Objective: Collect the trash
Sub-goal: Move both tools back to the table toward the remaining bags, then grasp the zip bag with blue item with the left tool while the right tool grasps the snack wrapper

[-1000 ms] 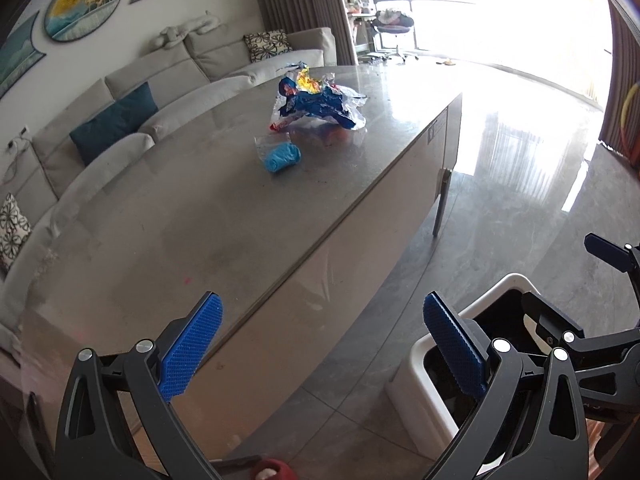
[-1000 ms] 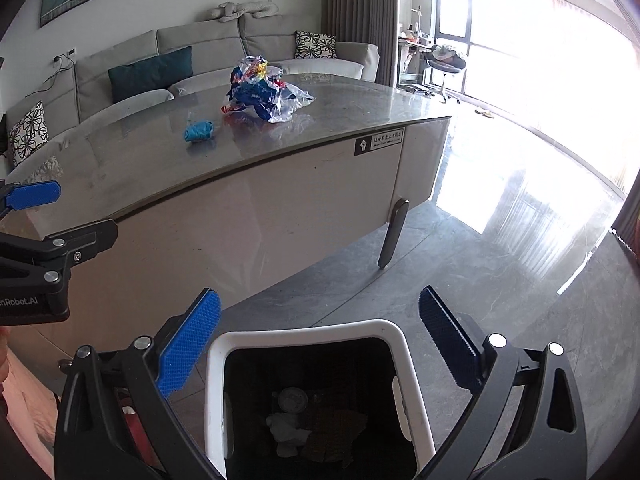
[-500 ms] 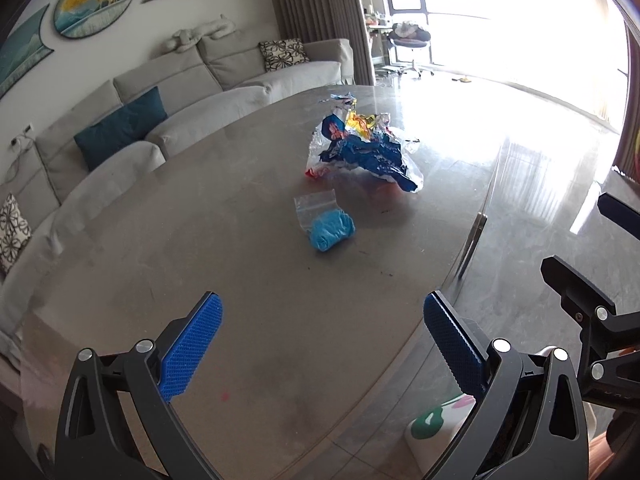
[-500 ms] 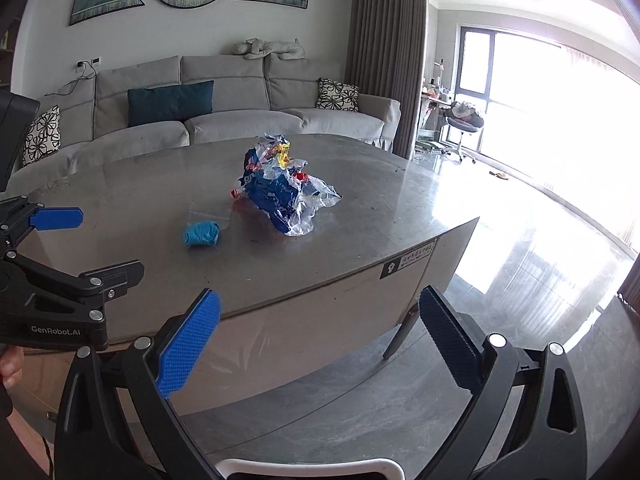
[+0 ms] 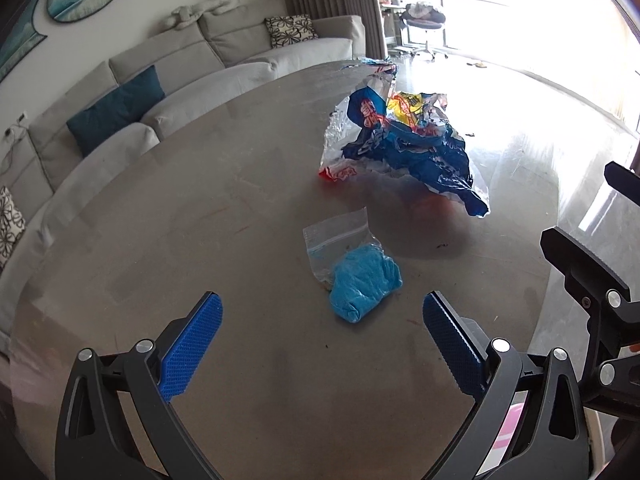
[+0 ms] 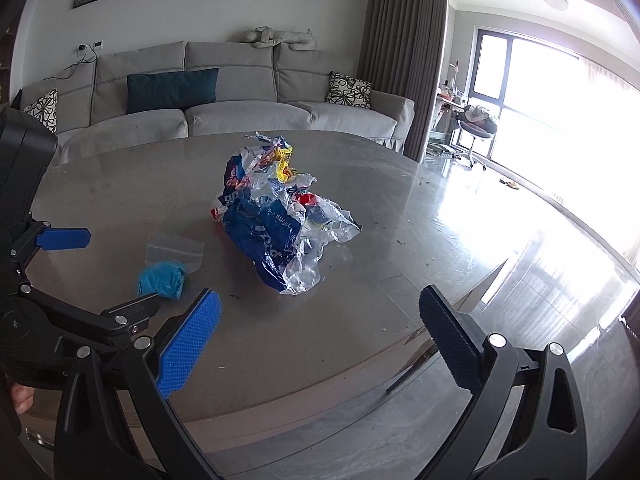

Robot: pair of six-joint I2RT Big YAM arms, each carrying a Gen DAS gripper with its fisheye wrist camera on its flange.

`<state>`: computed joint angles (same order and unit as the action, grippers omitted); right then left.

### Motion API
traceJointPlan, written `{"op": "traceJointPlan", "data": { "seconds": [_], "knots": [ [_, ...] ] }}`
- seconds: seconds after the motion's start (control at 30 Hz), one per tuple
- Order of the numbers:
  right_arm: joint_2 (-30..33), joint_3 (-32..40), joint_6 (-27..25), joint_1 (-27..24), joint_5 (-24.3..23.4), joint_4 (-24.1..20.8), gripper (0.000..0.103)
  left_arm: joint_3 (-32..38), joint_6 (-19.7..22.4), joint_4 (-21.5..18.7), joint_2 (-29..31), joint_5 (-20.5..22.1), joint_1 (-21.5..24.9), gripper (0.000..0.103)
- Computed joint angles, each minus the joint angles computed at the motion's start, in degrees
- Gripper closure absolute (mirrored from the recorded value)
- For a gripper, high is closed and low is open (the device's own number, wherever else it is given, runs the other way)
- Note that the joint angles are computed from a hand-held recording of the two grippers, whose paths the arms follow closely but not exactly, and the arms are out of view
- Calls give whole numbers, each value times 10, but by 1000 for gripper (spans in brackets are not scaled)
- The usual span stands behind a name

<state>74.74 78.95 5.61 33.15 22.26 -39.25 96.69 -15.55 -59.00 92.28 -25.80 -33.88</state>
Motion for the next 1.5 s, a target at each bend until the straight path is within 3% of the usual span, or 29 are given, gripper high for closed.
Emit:
{"op": "traceJointPlan", "data": {
  "seconds": [0.27,0.5,0.6,0.7,0.77,0.87,1.0,1.23,1.37,1.5],
  "knots": [
    [28,6,-11,-10,-4,12,4,59,12,-26,61,2,11,3],
    [32,6,-13,-13,-9,20,4,56,-4,-24,58,28,18,5],
    [30,4,-8,-13,-8,20,4,48,-2,-16,53,42,20,10],
    [28,4,-6,-13,-6,19,4,40,11,-2,48,59,19,24],
    [26,5,-8,-12,-2,18,4,32,23,11,43,71,13,52],
    [24,8,-7,-15,2,15,4,36,49,11,47,32,-8,65],
    [22,10,-4,-15,-1,12,4,21,27,18,32,49,-2,67],
    [34,22,-19,-6,0,14,4,-2,41,39,0,3,-3,68],
    [62,48,-28,-1,-2,20,4,4,45,34,-9,-14,10,68],
    [106,91,-42,4,0,11,4,14,34,21,-12,-2,31,68]
  ]
}}
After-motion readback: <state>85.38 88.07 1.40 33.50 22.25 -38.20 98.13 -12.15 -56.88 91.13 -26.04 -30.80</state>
